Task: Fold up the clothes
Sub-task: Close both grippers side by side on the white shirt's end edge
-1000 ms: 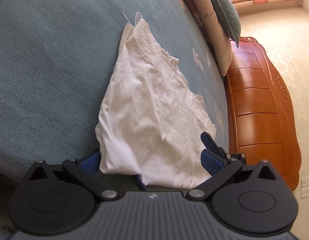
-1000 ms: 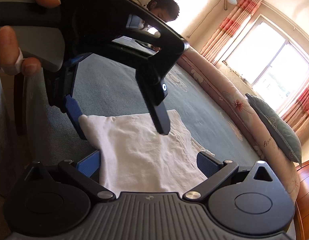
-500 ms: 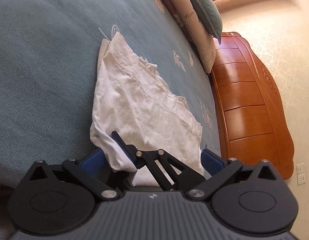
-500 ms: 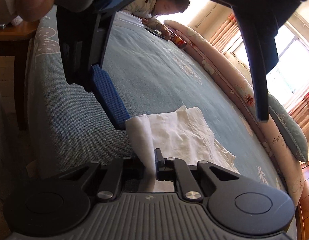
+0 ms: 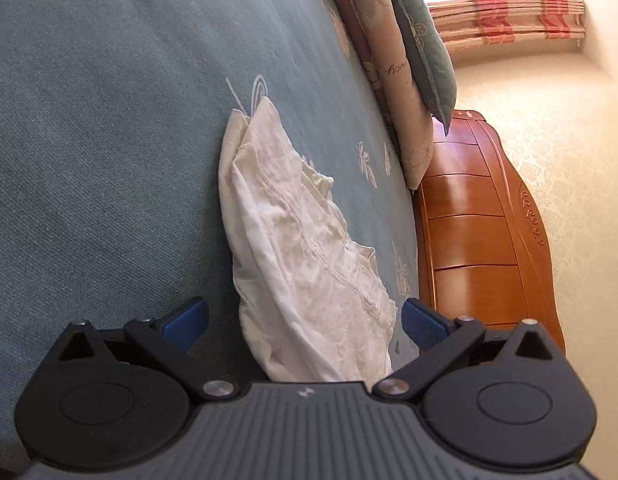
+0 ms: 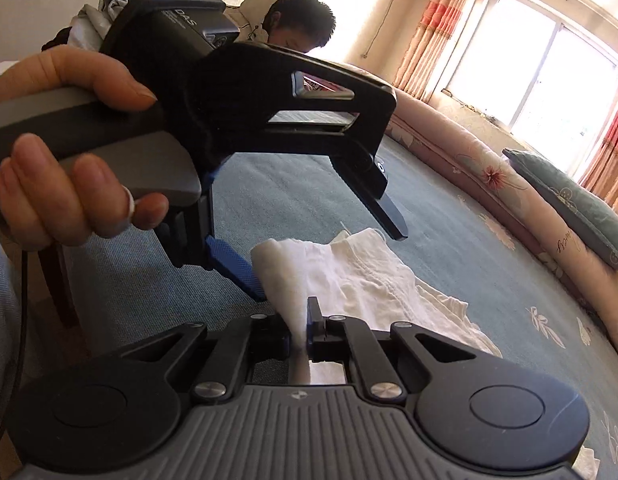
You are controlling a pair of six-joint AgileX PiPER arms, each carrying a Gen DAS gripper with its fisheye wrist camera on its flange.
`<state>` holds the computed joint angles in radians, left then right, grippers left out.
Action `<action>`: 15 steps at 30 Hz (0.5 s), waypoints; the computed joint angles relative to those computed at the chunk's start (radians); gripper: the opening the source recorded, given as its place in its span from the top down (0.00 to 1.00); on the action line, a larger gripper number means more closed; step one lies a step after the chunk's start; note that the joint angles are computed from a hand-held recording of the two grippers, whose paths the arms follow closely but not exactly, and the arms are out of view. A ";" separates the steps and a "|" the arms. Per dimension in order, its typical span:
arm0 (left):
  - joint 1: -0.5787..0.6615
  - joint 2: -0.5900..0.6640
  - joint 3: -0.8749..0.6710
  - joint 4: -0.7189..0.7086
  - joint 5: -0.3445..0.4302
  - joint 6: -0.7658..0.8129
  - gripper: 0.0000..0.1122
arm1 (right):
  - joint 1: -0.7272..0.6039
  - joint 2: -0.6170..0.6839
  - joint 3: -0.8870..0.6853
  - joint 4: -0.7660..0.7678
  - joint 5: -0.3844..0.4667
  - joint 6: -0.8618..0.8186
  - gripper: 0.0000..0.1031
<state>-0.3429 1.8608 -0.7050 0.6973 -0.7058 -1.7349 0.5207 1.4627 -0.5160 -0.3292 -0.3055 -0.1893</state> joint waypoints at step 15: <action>0.112 0.229 -0.408 0.358 0.094 -0.200 0.11 | -0.083 -0.008 -0.023 -0.275 -0.008 0.268 0.92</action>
<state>-0.2309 2.0899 -1.1132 1.0549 -0.6121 -1.9352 0.4378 1.4546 -0.5386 -0.6047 -0.3131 0.0790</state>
